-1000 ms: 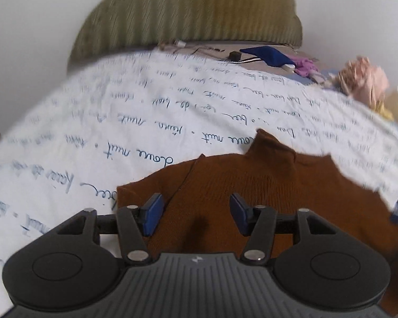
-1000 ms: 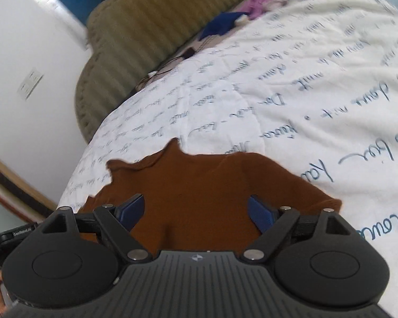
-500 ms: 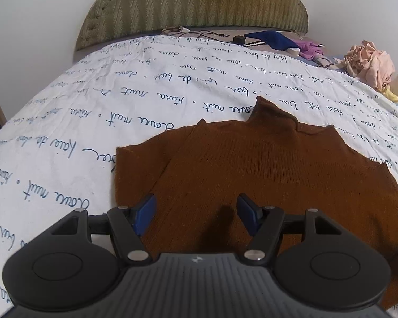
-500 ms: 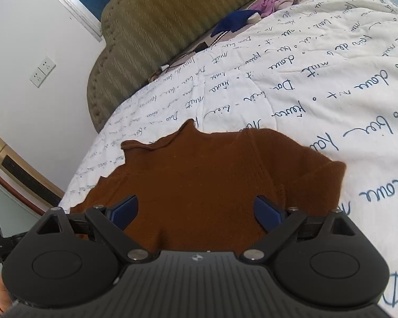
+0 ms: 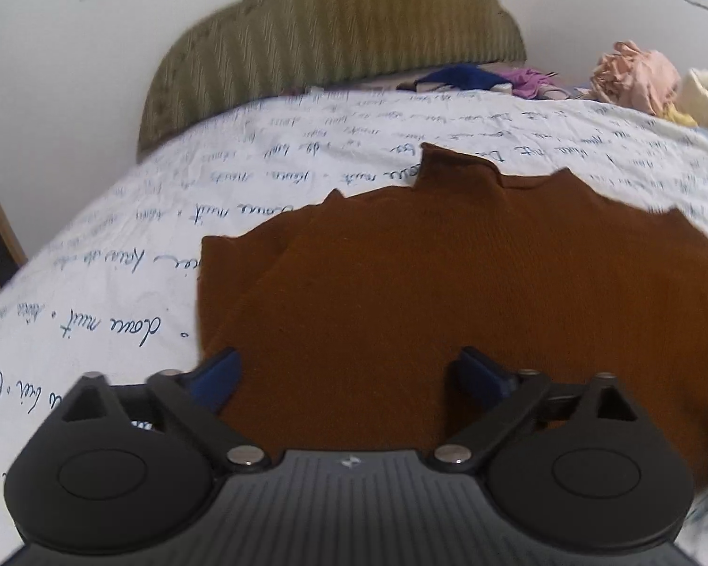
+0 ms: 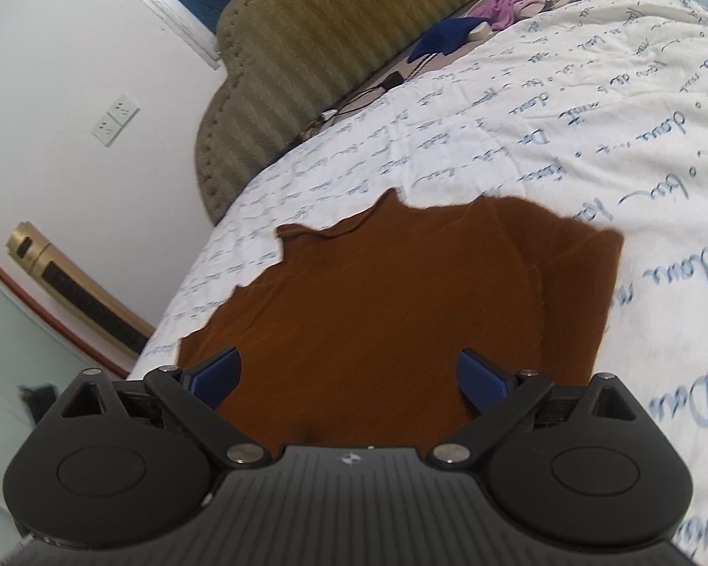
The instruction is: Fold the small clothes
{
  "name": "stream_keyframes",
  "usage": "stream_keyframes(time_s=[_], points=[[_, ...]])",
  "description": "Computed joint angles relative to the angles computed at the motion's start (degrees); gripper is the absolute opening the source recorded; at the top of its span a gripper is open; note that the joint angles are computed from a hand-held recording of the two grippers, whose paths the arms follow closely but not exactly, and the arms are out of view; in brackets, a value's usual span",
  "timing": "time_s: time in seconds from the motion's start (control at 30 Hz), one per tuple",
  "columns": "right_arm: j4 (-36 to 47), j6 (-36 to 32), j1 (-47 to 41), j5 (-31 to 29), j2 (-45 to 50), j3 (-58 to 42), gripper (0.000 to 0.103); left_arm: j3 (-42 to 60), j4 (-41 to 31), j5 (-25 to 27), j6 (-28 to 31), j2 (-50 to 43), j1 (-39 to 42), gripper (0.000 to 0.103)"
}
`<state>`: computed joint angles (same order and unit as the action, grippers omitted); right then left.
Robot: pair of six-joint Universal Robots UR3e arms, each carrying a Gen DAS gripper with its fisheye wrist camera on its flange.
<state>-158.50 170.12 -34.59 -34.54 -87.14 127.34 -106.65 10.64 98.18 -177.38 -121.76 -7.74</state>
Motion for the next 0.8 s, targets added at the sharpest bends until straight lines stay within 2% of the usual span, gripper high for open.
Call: stream_keyframes(time_s=[0.13, 0.33, 0.4, 0.5, 0.57, 0.67, 0.7, 0.73, 0.8], points=[[8.58, -3.54, -1.38, 3.09, -6.88, 2.41, 0.101, -2.69, 11.64, 3.50, 0.79, -4.59, -2.16, 0.103], [15.67, -6.15, -2.42, 5.36, -14.11, 3.68, 0.103, -2.37, 11.61, 4.51, 1.55, -5.09, -2.59, 0.103], [15.44, -5.88, -2.82, 5.53, -14.43, 3.91, 0.103, -2.02, 11.81, 5.72, 2.04, -5.50, -3.29, 0.103], [10.80, -2.29, -2.42, 3.72, -12.72, 4.39, 0.103, -1.20, 11.39, 6.98, 2.66, -6.02, -3.98, 0.103], [8.47, -0.54, -2.11, 2.60, -11.20, 4.64, 0.103, -2.63, 10.60, 3.64, -0.85, -4.45, -2.18, 0.103], [6.61, 0.84, -2.10, 2.13, -9.92, 5.36, 0.103, -8.14, 12.19, -9.23, -10.79, -0.50, 3.29, 0.103], [6.10, 1.03, -2.07, 2.29, -9.62, 5.61, 0.103, -8.34, 13.08, -9.67, -11.66, -0.81, 3.06, 0.103], [5.72, 1.13, -2.04, 2.44, -9.41, 5.72, 0.103, -7.60, 13.98, -7.05, -10.42, -2.01, 1.32, 0.103], [4.54, 2.17, -1.40, 1.72, -9.03, 5.50, 0.103, -3.94, 9.70, -1.72, -7.60, -3.41, -1.94, 0.103]])
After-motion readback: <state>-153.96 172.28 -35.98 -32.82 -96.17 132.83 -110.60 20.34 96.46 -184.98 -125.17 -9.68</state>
